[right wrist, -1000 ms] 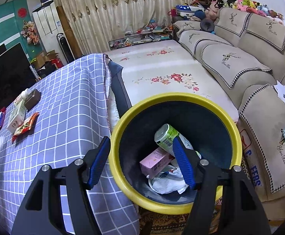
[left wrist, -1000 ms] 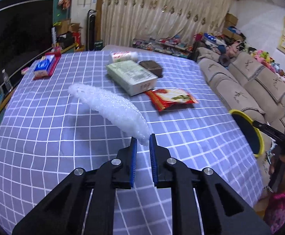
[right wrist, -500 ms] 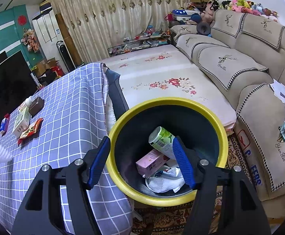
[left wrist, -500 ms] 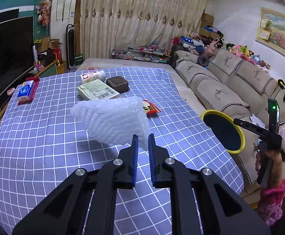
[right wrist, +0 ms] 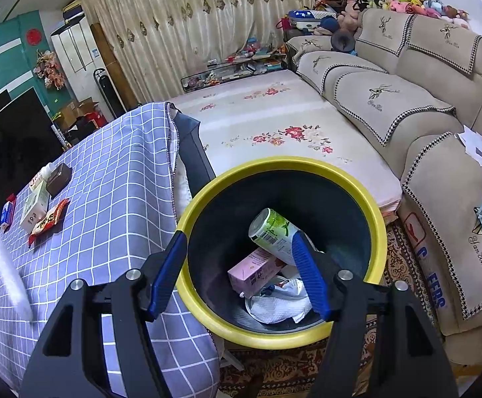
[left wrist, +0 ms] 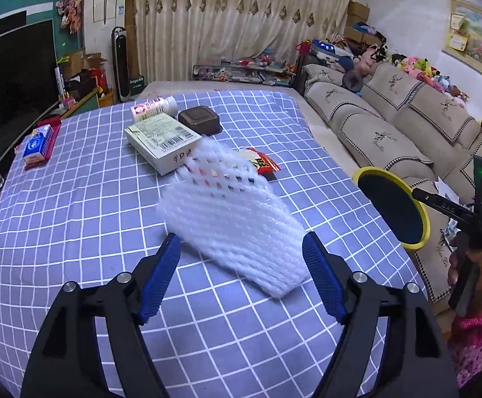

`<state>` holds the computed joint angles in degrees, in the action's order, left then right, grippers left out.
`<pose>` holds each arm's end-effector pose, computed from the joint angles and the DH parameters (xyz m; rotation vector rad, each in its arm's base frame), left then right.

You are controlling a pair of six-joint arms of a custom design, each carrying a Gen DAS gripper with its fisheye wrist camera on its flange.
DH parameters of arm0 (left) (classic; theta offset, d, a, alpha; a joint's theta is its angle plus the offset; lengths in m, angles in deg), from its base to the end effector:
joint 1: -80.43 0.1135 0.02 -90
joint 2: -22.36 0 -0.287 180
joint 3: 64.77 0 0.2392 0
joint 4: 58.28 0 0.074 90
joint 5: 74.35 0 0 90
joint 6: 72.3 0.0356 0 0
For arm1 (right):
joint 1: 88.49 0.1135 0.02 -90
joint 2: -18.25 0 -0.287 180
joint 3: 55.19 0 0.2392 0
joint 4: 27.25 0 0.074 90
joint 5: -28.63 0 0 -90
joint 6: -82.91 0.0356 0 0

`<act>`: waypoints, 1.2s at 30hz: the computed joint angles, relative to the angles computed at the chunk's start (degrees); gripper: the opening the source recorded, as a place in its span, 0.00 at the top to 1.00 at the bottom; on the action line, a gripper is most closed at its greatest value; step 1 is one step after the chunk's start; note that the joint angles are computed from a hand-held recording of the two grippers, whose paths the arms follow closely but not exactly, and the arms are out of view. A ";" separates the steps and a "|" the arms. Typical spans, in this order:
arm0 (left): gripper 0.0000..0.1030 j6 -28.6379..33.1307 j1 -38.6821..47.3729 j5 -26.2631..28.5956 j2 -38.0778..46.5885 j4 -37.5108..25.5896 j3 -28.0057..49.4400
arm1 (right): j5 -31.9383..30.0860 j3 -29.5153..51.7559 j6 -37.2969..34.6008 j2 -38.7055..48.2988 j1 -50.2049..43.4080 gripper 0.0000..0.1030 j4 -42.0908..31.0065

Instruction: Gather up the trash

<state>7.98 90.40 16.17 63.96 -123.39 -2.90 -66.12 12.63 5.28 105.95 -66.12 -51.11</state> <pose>0.1059 0.0183 0.3096 -0.3980 2.3195 -0.0085 0.2879 0.1217 0.2432 -0.2479 2.3524 0.3952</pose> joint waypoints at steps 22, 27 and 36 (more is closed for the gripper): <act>0.99 -3.24 -1.90 3.71 15.97 13.45 -4.83 | -2.50 0.32 -0.22 1.87 -1.64 0.39 0.81; 0.99 0.45 -1.14 8.16 13.16 11.27 -2.78 | -3.21 0.23 -0.26 1.93 -2.63 0.39 0.96; 0.40 38.42 -7.33 7.68 16.84 2.81 3.85 | -3.02 0.41 -0.86 0.61 -2.50 0.39 0.20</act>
